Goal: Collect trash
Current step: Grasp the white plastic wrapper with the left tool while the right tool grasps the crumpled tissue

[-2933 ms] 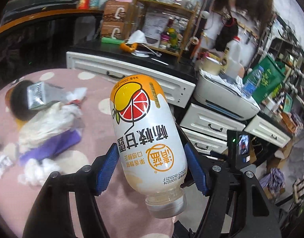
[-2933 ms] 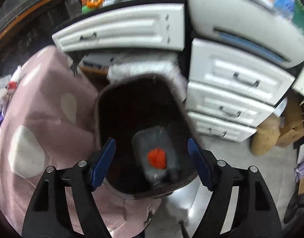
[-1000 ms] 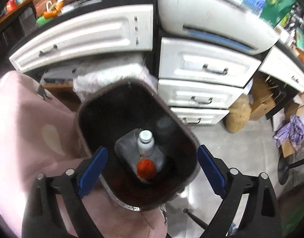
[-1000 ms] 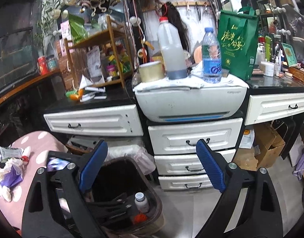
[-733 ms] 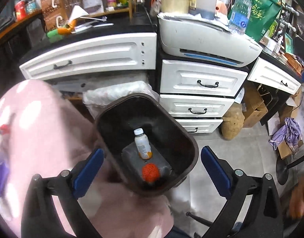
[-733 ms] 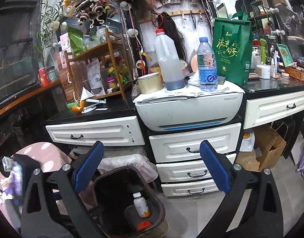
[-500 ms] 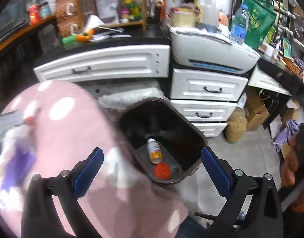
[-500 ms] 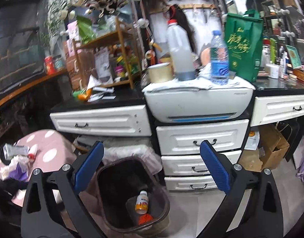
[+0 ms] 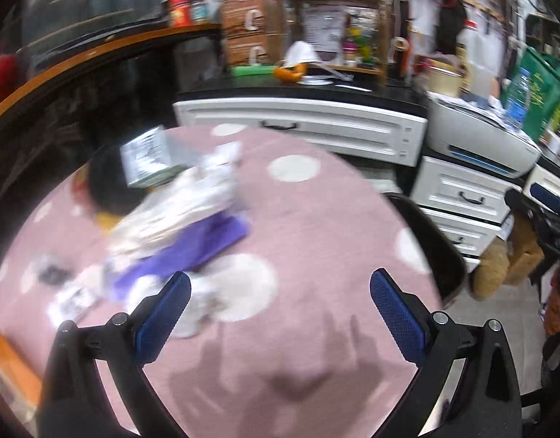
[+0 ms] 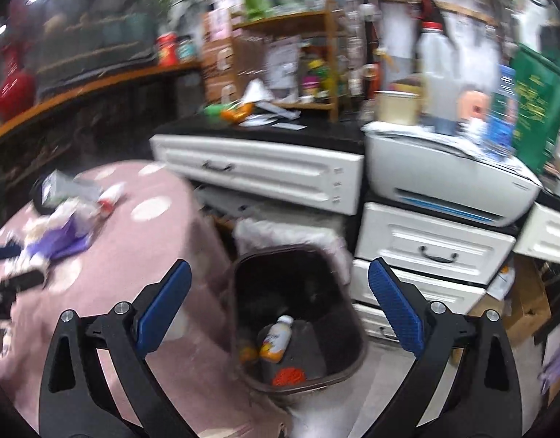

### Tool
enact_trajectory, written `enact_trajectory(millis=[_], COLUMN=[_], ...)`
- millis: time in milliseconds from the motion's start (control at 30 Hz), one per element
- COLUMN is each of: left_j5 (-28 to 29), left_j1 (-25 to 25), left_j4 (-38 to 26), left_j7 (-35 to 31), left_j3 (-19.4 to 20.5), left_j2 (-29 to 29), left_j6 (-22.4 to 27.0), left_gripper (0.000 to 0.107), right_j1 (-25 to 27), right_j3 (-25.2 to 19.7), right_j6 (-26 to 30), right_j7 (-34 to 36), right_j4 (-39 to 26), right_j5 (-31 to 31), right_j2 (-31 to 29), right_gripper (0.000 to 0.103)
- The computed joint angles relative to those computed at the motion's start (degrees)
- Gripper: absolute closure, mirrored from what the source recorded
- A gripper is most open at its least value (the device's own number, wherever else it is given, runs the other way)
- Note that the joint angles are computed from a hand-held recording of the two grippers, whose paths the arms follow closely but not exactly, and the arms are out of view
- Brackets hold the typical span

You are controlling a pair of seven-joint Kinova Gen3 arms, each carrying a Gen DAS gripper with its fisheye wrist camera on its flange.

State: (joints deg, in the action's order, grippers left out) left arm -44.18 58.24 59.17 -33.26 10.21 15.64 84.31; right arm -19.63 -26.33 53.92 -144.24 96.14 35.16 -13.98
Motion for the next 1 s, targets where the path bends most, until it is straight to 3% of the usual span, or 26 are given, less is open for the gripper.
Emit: enact_trajectory(millis=[167,367,567,733,900,1000], left_j5=[3.0,2.1,8.3,10.4,12.3,9.0], left_j1=[-4.5,-10.2,-18.8,-24.2,-27.2,-26.3], left_j4=[7.6,13.8,18.2,19.6,19.8,20.3], left_j7=[3.3,4.9,2.1,-1.9,-4.6,-2.8], left_j3=[0.6,2.3,2.0,3.2,5.1,6.8], left_j2=[-6.4,-11.8,-16.2,-16.0,-15.1,-14.8], left_j6=[0.2,3.3,0.4,-1.6,-1.2,0.2], left_gripper=[0.01,0.012,0.035,0.039,0.054,0.062], right_j1=[-4.4,-10.1,-14.8,-18.4,-21.1,-22.4], right_j3=[0.2,1.5,3.4,4.3,5.8,6.6], right_j6=[0.0,1.3,2.5,3.7,4.5,4.7], right_j7=[6.0,10.3,11.2,11.5,13.0,14.4], right_j4=[-2.5,-6.3,-9.7,-12.9,-15.4,-16.7], right_j5=[-3.3,-6.3,-7.0,-6.7,-7.6,-8.7], right_j2=[3.3,7.3,10.3,12.5,14.5,15.6], right_gripper=[0.007,0.007,0.007,0.007,0.007,0.007])
